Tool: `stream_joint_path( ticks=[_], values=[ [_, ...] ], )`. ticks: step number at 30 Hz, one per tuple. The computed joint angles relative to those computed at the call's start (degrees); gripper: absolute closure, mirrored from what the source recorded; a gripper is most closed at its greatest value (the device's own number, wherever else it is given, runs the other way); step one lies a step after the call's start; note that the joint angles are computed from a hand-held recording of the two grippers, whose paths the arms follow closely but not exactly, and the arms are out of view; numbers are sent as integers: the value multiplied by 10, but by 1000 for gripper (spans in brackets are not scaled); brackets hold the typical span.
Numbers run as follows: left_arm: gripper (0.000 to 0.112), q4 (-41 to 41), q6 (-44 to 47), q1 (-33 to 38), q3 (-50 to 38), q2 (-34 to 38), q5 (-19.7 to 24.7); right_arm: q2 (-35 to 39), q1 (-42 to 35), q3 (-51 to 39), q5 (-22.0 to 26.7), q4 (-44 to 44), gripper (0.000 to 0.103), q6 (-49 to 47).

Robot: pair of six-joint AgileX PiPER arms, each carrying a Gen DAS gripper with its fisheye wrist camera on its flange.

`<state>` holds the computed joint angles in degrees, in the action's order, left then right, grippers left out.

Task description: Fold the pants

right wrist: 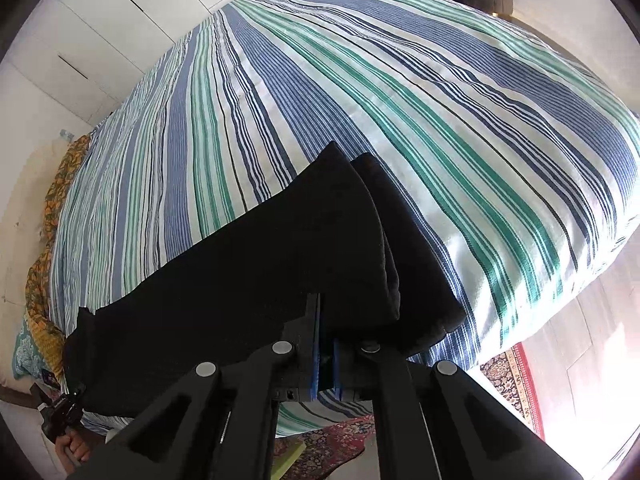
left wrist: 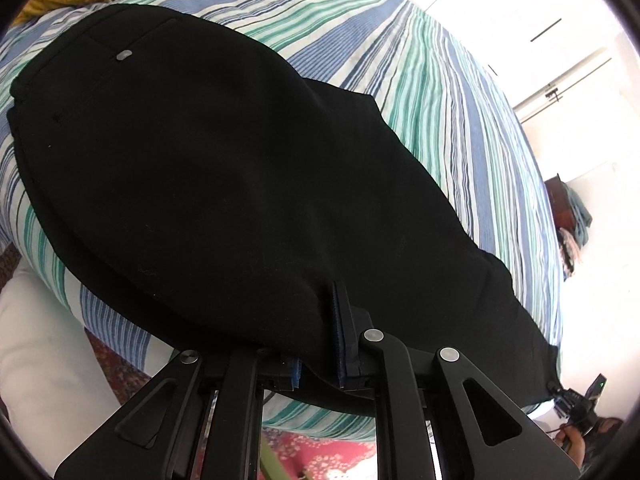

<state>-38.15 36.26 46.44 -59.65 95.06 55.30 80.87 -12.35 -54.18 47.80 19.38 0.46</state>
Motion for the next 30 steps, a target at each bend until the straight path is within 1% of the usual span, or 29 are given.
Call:
stream_joint_path(
  ticks=[3, 4, 6, 8, 9, 11, 12, 13, 16, 17, 18, 19, 20, 25, 30],
  values=[
    [100, -1, 27, 10, 9, -2, -3, -3, -10, 4, 1, -8, 98, 15],
    [100, 0, 27, 8, 7, -1, -4, -6, -8, 4, 1, -15, 98, 20],
    [96, 0, 19, 1, 1, 7, -8, -8, -1, 5, 2, -31, 98, 29],
    [93, -2, 20, 13, -4, 7, 6, -7, 0, 6, 5, -35, 98, 32],
    [92, -6, 22, 22, 0, -1, 10, -12, -1, 9, 3, -33, 95, 30],
    [90, -22, 32, 40, 4, -12, 7, -24, -4, 17, -3, -25, 78, 24],
    [90, -32, 40, 50, 5, -13, 9, -33, -9, 23, -6, -16, 60, 17],
    [90, -39, 45, 59, 3, -7, 14, -42, -10, 28, -12, -6, 53, 10],
    [104, -39, 51, 71, -4, 14, 25, -61, -9, 36, -21, -13, 53, 22],
    [106, -41, 56, 73, 2, 11, 20, -62, -11, 38, -21, -9, 54, 22],
    [107, -38, 58, 73, 6, 7, 16, -64, -12, 39, -21, -15, 67, 30],
    [107, -33, 57, 69, 11, 0, 9, -65, -11, 39, -20, -24, 87, 40],
    [107, -27, 56, 66, 15, -6, 3, -65, -13, 40, -18, -22, 90, 38],
    [107, 7, 53, 52, 31, -32, -22, -61, -2, 38, -14, -42, 91, 63],
    [107, 49, 31, 8, 40, -45, -72, -61, 7, 37, -15, -59, 91, 83]
  ],
)
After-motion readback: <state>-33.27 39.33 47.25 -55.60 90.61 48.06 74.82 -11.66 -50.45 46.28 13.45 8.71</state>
